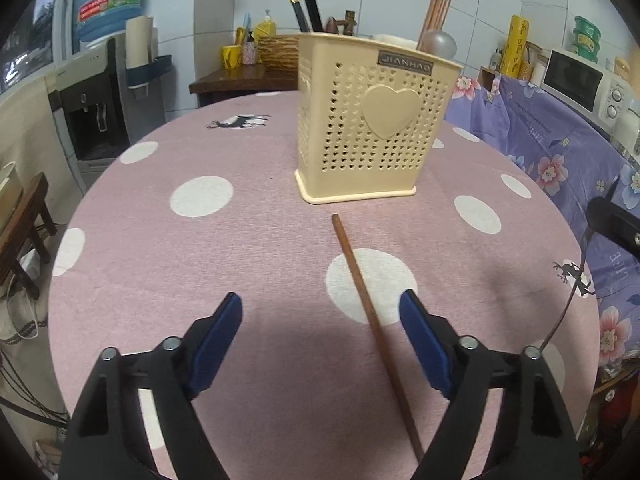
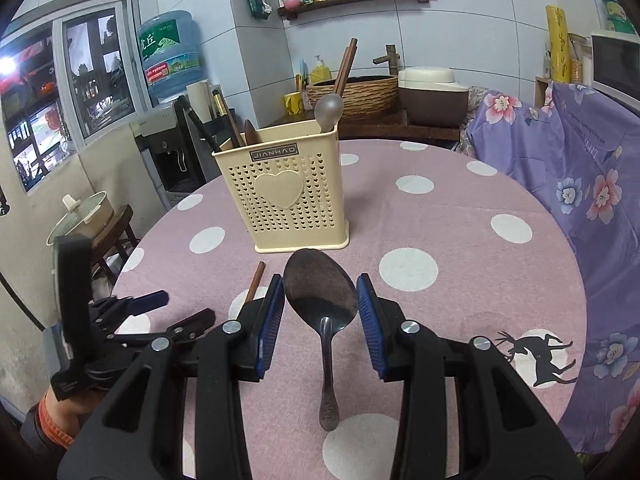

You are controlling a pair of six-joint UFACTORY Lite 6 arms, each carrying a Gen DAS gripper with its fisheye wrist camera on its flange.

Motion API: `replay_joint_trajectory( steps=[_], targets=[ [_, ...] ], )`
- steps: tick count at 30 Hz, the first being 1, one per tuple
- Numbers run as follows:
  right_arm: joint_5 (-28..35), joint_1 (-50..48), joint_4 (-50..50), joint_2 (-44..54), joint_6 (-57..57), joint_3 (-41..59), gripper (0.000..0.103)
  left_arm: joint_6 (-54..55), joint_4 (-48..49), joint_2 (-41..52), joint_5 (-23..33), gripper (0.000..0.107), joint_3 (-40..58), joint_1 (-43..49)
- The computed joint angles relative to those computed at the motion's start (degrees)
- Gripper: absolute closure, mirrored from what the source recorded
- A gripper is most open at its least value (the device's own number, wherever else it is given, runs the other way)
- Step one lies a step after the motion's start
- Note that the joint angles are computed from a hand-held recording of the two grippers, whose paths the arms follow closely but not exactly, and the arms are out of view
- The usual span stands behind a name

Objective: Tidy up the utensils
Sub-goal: 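Grasp the brown chopstick with the left tool while the right tool holds the metal spoon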

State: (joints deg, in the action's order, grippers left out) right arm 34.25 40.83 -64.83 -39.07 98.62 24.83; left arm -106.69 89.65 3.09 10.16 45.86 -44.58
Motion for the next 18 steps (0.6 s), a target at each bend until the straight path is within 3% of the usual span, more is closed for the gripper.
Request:
replay_joint_trajectory(
  steps=[9, 15, 18],
  targets=[
    [3.2, 3.2, -0.8, -1.2, 2.6, -0.6, 0.065, 40.4, -39.4, 17.9, 2.9, 0.067, 20.0, -1.2],
    [3.5, 3.6, -0.9, -1.6, 2.5, -0.9, 0.065, 39.4, -39.8, 22.5, 4.9, 0.078, 24.2, -0.9],
    [3.2, 3.4, -0.6, -1.6, 2.1, -0.9, 0.065, 39.3, -39.7, 23.0, 5.3, 0.078, 24.9, -1.0]
  ],
)
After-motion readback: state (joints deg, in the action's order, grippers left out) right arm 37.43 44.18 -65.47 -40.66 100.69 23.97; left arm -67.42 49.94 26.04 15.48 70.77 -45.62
